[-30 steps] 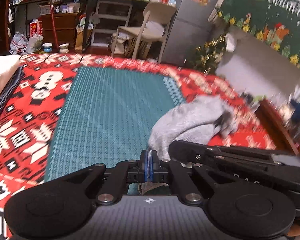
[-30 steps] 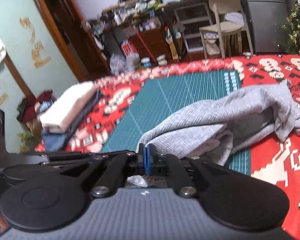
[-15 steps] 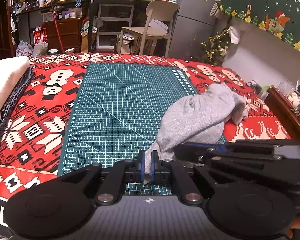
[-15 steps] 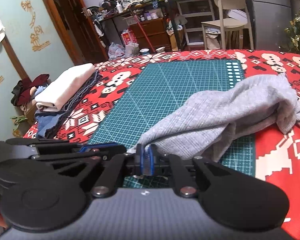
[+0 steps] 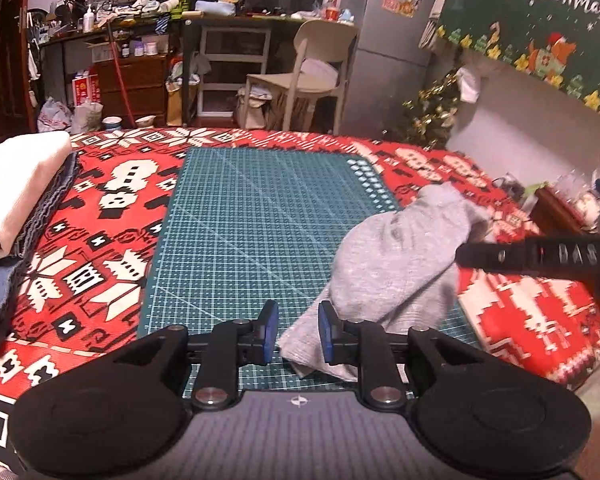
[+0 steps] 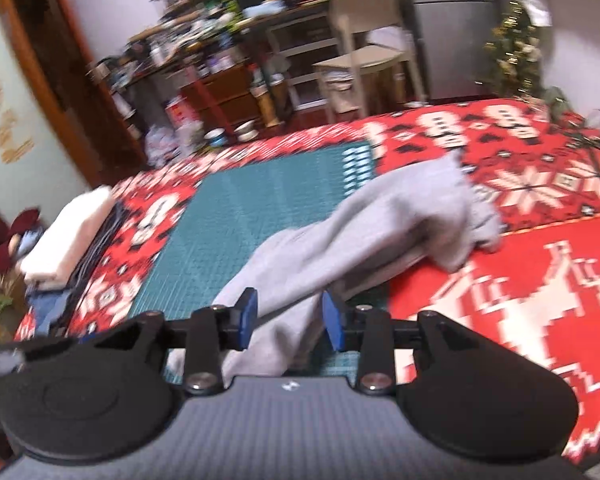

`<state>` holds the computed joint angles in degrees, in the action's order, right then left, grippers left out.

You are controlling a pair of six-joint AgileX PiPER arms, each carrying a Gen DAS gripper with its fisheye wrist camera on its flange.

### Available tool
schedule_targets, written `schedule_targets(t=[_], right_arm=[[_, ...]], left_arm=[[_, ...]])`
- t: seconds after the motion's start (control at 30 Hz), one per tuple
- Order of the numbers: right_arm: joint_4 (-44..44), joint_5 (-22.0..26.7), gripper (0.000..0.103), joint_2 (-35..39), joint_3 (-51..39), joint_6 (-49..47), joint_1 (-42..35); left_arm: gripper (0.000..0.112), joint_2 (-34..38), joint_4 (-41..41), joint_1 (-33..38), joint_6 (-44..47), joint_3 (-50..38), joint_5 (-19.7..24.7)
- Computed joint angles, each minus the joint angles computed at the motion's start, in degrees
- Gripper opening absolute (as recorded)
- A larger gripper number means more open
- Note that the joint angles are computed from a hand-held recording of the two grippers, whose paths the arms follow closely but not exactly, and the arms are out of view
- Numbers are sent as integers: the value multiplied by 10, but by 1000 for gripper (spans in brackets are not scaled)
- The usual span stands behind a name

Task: Fold clothes
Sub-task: 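Lift the garment with both tools and carry it onto the green mat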

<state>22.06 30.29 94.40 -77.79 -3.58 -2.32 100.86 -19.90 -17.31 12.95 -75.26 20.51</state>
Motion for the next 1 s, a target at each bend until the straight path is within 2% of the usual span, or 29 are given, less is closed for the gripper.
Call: schedule_targets(t=[0.07, 0.17, 0.33, 0.4, 0.57, 0.7, 0.73, 0.77, 0.8, 1.0], right_arm=[[-8, 3, 39, 8, -14, 7, -13], [-8, 13, 40, 18, -29, 0, -34], [40, 35, 45, 51, -56, -12, -71], [48, 30, 47, 66, -63, -8, -76], [58, 17, 54, 100, -89, -1, -87], [83, 11, 57, 123, -104, 8, -103], [92, 11, 57, 128, -106, 9, -108], [105, 12, 57, 134, -110, 8, -113], [114, 12, 57, 140, -114, 6, -117], [111, -12, 57, 165, -139, 18, -121]], left_arm=[[31, -3, -50, 4, 52, 5, -4], [32, 0, -108, 3, 118, 2, -1], [38, 13, -144, -21, 188, -8, -7], [45, 25, -140, -32, 192, -17, -15], [46, 74, -91, -58, 179, -67, -23], [45, 126, -62, -68, 160, -131, -4], [43, 136, -68, -67, 167, -147, 10], [28, 149, -50, -67, 151, -172, 29], [7, 155, -41, -68, 134, -184, 32], [7, 155, -70, -32, 31, -213, 26]])
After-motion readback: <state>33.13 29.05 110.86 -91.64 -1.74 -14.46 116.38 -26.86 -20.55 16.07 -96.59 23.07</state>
